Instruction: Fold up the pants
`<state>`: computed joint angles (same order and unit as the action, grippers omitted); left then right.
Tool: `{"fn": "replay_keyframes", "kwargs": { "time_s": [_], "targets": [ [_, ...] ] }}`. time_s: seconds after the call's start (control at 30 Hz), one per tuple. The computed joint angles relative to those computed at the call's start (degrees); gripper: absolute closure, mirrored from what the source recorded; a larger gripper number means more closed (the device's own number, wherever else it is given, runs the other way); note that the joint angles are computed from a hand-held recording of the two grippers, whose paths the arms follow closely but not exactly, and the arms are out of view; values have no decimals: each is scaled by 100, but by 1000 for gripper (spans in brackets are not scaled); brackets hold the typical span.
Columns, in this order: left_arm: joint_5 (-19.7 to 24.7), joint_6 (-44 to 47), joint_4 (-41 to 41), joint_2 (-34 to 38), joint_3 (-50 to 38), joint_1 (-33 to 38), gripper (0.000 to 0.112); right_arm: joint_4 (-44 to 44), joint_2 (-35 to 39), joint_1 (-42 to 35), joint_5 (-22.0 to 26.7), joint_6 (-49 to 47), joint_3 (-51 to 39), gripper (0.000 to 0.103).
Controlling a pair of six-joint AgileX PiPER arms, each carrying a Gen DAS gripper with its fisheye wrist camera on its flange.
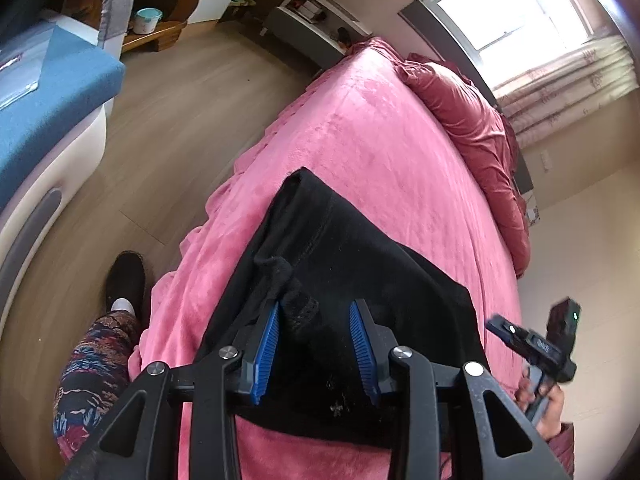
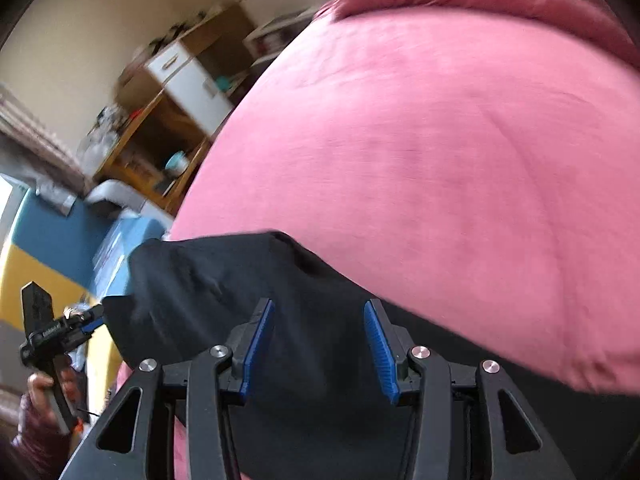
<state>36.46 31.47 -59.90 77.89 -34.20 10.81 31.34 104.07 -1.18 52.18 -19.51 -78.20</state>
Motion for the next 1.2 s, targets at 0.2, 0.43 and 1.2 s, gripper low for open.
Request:
{"fn": "replay_keyframes", "kwargs": {
  "time_s": [0.2, 0.43, 1.2],
  "targets": [
    [370, -10, -2, 127, -152, 236, 76, -656, 1781, 595, 1325, 484, -2315, 63],
    [928, 375, -498, -95, 150, 815, 68, -917, 1846, 853, 1595, -28, -2508, 89],
    [-783, -245, 1473, -640, 625, -503, 102, -784, 1171, 677, -358, -277, -1087, 95]
  ]
}}
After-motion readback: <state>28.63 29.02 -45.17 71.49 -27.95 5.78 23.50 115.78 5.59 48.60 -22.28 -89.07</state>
